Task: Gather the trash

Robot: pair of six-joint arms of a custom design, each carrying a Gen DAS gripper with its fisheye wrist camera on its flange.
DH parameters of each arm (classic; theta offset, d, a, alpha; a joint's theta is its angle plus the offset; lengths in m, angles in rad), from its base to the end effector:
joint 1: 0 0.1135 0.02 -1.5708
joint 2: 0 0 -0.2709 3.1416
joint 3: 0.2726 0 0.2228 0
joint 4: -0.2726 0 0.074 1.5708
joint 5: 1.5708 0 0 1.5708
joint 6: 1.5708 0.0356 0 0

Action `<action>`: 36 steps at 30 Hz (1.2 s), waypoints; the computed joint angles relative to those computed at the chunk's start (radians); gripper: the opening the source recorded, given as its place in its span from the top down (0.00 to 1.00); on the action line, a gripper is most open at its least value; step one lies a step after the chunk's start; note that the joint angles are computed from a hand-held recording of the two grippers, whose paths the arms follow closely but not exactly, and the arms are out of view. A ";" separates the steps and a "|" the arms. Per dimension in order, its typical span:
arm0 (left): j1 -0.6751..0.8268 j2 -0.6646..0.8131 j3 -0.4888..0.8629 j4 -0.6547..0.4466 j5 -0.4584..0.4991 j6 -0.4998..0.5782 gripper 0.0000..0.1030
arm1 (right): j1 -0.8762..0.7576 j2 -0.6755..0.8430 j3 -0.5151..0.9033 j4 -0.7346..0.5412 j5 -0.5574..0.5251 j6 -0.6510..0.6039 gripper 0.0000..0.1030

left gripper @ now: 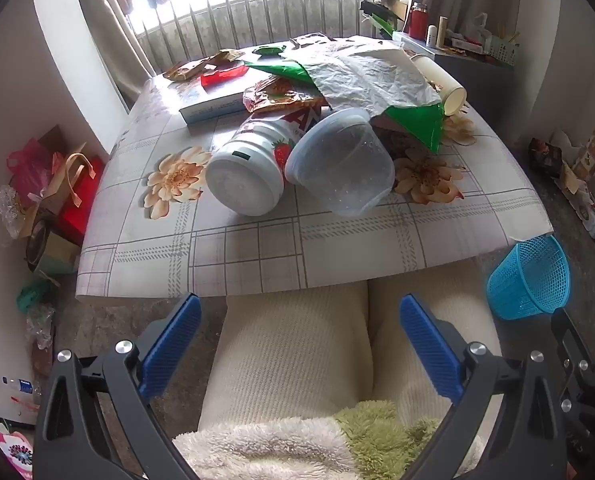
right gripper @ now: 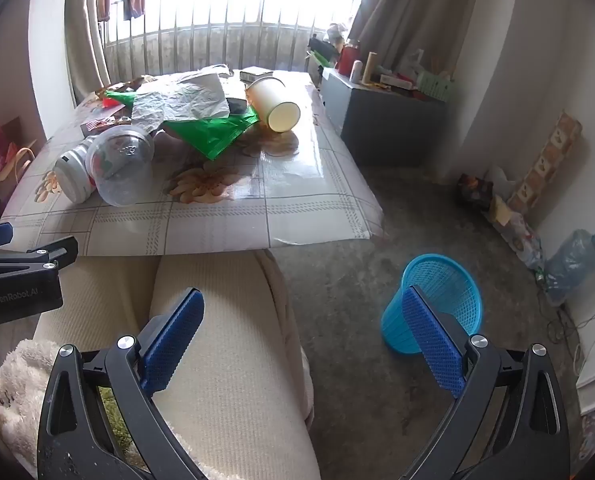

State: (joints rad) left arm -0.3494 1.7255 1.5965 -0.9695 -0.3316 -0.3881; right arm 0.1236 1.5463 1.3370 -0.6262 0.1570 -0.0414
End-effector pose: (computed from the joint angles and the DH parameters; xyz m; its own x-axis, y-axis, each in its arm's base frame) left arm 0.3152 -0.1025 0.3172 -0.8443 -0.0732 -0.5308 -0.1458 0.9846 0.0962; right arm 0.3073 0.0326 0.3175 -0.7346 -0.1324 -0.6654 -0.0481 0.9885 -0.1436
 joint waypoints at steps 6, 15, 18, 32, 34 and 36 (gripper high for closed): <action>-0.016 0.009 0.014 -0.017 -0.010 -0.014 0.05 | -0.004 -0.002 -0.006 0.005 -0.004 -0.002 0.08; 0.005 -0.005 -0.021 0.011 0.009 0.006 0.05 | -0.001 -0.005 -0.006 0.002 -0.005 -0.002 0.08; 0.008 -0.005 -0.023 0.014 0.011 0.008 0.05 | 0.001 -0.005 -0.005 0.000 -0.003 0.003 0.08; 0.011 -0.007 -0.024 0.014 0.012 0.011 0.05 | 0.004 -0.006 0.002 -0.011 -0.002 0.007 0.08; 0.012 -0.007 -0.025 0.015 0.012 0.013 0.05 | 0.004 -0.007 0.000 -0.008 -0.001 0.005 0.08; 0.011 -0.007 -0.025 0.015 0.012 0.012 0.05 | 0.005 -0.007 -0.001 -0.007 -0.001 0.007 0.08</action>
State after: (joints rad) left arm -0.3379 1.7184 1.5714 -0.9547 -0.3196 -0.3759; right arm 0.1287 1.5393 1.3359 -0.6334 0.1558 -0.0341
